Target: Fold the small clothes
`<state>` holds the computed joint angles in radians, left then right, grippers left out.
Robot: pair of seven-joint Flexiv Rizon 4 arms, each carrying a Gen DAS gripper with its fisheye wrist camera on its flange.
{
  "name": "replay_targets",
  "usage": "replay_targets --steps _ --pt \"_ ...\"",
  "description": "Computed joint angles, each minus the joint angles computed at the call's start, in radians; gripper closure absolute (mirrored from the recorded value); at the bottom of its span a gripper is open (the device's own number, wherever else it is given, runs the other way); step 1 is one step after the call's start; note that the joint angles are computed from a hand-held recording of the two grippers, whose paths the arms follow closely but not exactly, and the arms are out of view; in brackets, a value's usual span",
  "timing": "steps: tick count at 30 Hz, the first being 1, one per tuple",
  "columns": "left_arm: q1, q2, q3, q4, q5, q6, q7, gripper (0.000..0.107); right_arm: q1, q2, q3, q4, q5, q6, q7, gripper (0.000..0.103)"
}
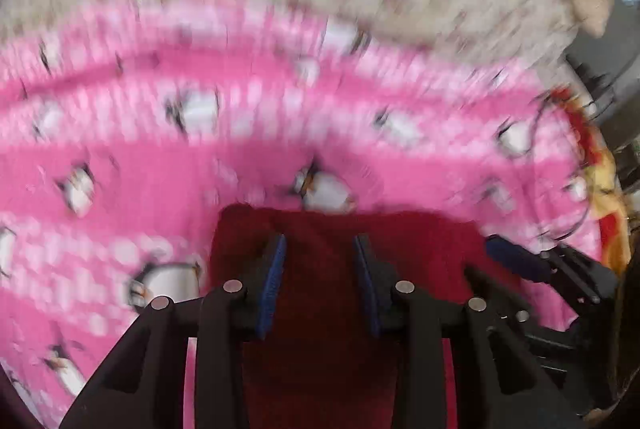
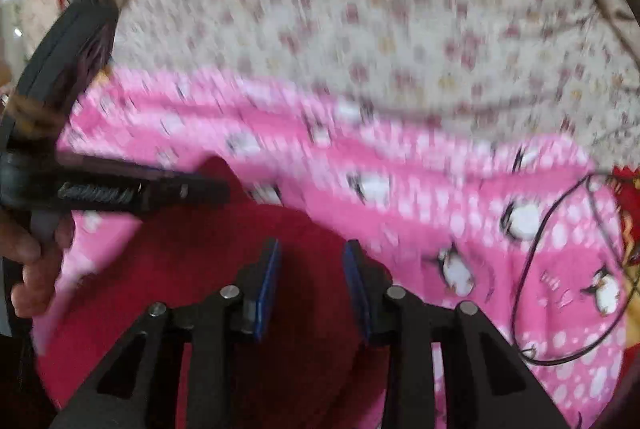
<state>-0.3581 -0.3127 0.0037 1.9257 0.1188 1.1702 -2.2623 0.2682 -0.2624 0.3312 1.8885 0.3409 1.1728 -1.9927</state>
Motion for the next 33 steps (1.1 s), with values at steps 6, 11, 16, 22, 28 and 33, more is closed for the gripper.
replay_targets --steps 6,11,16,22,28,33 --pt "-0.039 -0.018 0.038 -0.044 0.105 -0.029 -0.062 0.087 -0.031 -0.012 0.013 -0.032 0.091 -0.042 -0.041 0.071" --pt "-0.048 0.036 0.056 -0.006 0.155 0.034 -0.129 0.087 -0.039 0.025 0.019 -0.002 0.132 0.011 -0.059 0.071" --pt "-0.064 0.192 0.054 0.090 0.316 0.106 -0.194 0.087 -0.123 0.157 0.043 0.010 0.389 -0.021 -0.313 0.071" --pt "-0.044 0.273 -0.047 0.218 0.356 0.146 -0.151 0.087 -0.159 0.379 -0.036 0.066 0.624 -0.384 -0.699 0.071" --pt "-0.043 0.243 -0.081 0.186 0.542 0.122 -0.306 0.085 -0.074 0.401 0.017 0.227 0.316 -0.320 -0.630 0.065" --pt "-0.060 0.237 -0.071 0.165 0.647 0.123 -0.412 0.085 -0.018 0.399 -0.057 0.235 0.353 -0.332 -0.650 0.065"
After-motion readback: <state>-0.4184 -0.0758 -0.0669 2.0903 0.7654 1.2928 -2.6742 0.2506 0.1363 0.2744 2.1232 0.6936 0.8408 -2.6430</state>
